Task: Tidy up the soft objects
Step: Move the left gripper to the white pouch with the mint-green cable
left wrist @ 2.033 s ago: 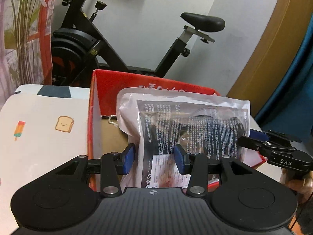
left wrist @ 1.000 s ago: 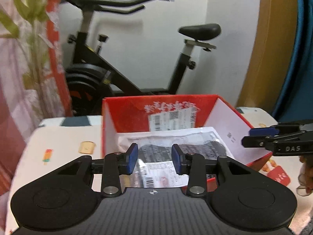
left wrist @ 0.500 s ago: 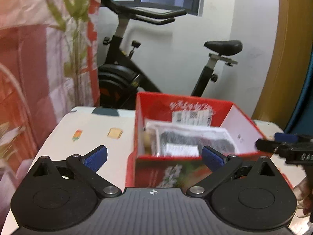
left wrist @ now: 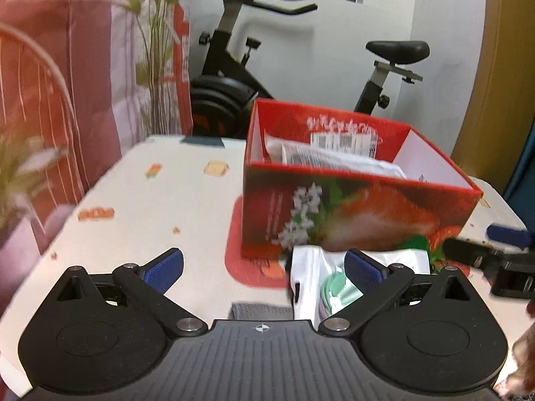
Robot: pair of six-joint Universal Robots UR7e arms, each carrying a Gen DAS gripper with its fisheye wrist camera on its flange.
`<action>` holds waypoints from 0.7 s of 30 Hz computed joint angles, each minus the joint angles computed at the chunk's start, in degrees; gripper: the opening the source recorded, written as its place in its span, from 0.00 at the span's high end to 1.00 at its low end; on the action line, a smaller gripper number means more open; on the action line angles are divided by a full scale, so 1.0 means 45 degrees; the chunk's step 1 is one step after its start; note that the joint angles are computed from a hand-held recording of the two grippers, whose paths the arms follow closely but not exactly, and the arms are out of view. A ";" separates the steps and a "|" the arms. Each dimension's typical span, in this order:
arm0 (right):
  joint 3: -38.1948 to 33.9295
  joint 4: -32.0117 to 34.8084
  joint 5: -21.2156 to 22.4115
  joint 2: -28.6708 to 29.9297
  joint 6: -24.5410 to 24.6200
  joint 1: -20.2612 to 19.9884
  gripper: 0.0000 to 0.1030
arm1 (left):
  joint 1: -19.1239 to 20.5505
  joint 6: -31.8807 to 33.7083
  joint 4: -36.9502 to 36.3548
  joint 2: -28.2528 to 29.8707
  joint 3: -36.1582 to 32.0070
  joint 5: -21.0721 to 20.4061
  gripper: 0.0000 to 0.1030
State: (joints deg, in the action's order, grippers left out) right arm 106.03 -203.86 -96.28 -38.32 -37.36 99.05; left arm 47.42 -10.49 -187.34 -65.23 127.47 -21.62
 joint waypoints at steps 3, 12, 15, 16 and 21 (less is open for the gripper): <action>0.0274 0.0076 -0.0178 0.0063 -0.0036 -0.0076 0.14 | 0.0154 -0.0774 0.0560 -0.0207 0.0108 -0.0377 0.00; 0.0599 0.0356 0.0083 0.0091 0.0206 -0.0439 0.21 | 0.0410 -0.1169 0.0450 -0.0112 0.0401 -0.0769 0.00; 0.0549 0.0265 -0.0017 0.0200 0.0129 -0.0501 0.29 | 0.0514 -0.0867 0.0096 0.0040 0.0440 -0.0987 0.00; 0.0551 0.0218 -0.0025 0.0231 0.0061 -0.0516 0.32 | 0.0526 -0.0804 0.0053 0.0117 0.0419 -0.0938 0.00; 0.0577 0.0493 0.0315 0.0207 -0.0299 -0.0638 0.53 | 0.0471 -0.0957 0.0347 0.0404 0.0291 -0.0053 0.16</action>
